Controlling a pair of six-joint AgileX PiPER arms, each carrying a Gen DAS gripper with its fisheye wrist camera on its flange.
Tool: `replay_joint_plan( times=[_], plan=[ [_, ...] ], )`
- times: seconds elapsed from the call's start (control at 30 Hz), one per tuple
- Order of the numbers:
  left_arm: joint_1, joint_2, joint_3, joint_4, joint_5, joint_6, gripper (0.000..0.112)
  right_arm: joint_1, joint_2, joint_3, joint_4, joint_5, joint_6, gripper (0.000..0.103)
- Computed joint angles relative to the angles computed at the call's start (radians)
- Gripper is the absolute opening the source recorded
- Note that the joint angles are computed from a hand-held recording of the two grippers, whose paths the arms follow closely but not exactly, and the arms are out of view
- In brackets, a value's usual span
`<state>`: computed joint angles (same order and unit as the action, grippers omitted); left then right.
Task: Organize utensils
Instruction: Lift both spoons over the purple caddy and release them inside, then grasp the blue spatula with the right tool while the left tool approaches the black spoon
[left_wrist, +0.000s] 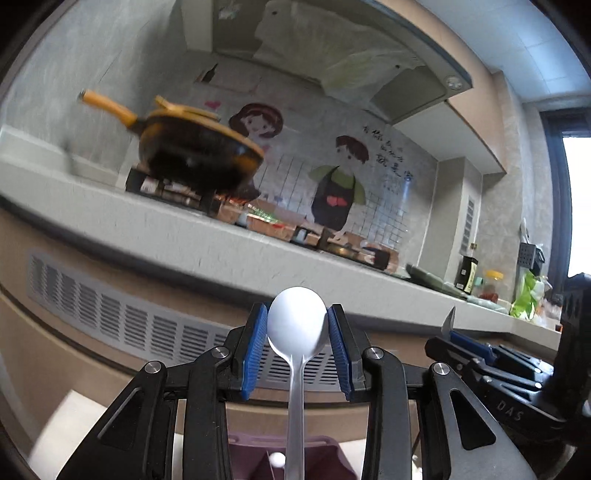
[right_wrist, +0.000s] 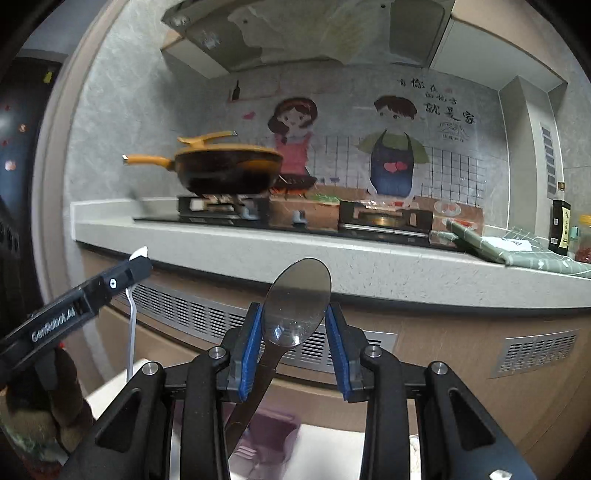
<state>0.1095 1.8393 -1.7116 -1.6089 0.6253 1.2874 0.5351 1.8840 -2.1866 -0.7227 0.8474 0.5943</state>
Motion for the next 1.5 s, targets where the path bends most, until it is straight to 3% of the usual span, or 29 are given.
replay_joint_plan(
  times=[0.17, 0.43, 0.57, 0.7, 0.8, 1.0, 1.13, 1.33, 1.5],
  plan=[
    [-0.02, 0.159, -0.148, 0.085, -0.008, -0.134, 0.035, -0.045, 0.079, 0.013, 0.005, -0.081, 0.01, 0.032],
    [-0.039, 0.266, -0.179, 0.118, 0.007, -0.091, 0.035, -0.053, 0.171, 0.07, -0.057, -0.133, 0.054, 0.031],
    [-0.037, 0.244, -0.142, 0.202, 0.016, -0.128, 0.035, -0.066, 0.175, 0.101, 0.042, -0.133, -0.015, 0.032],
    [-0.008, 0.222, -0.125, 0.345, 0.081, -0.273, 0.037, -0.124, 0.146, 0.135, 0.435, -0.101, -0.293, 0.032],
    [0.019, 0.222, -0.166, 0.505, 0.172, -0.438, 0.048, -0.161, 0.126, 0.157, 0.633, -0.055, -0.411, 0.032],
    [0.107, 0.056, -0.004, 0.491, 0.201, -0.411, 0.053, -0.136, -0.095, 0.422, 0.534, -0.129, -0.289, 0.032],
    [0.154, -0.028, 0.078, 0.599, 0.25, -0.44, 0.053, -0.142, -0.21, 0.563, 0.606, -0.091, -0.311, 0.032],
    [0.184, -0.103, 0.233, 0.772, 0.328, -0.457, 0.054, -0.091, -0.279, 0.788, 0.651, -0.047, -0.291, 0.032],
    [0.203, -0.15, 0.365, 0.841, 0.344, -0.429, 0.054, -0.067, -0.304, 0.925, 0.646, -0.059, -0.228, 0.032]
  ],
)
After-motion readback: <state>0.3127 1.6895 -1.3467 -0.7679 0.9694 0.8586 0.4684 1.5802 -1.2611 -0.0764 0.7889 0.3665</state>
